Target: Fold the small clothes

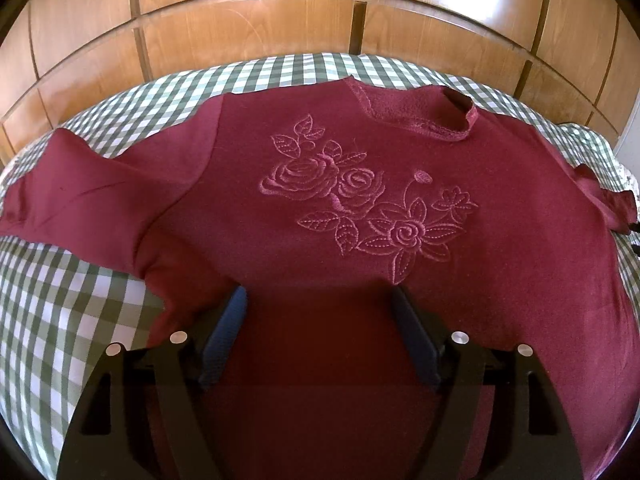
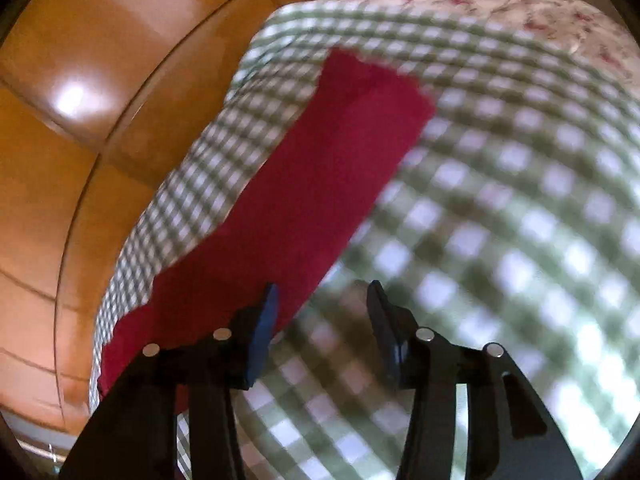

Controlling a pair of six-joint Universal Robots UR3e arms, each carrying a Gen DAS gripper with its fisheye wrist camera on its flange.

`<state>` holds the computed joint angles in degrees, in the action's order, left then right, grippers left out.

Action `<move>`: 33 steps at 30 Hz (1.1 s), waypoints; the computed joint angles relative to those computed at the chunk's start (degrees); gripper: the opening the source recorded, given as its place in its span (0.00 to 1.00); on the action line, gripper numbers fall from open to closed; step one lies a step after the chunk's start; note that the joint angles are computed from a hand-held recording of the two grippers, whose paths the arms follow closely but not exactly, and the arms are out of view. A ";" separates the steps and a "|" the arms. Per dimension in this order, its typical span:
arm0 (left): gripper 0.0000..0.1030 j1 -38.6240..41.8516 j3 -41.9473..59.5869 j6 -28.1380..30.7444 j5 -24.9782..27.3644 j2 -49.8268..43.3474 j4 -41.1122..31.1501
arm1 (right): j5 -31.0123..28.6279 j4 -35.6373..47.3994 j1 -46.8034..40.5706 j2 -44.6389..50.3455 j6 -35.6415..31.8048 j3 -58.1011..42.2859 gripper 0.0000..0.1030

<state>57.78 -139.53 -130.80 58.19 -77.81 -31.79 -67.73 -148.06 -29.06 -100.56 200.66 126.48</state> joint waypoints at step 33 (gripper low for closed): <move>0.75 29.56 21.94 8.91 -12.69 -2.66 -40.01 | -29.43 7.52 46.02 13.19 4.50 -27.62 0.80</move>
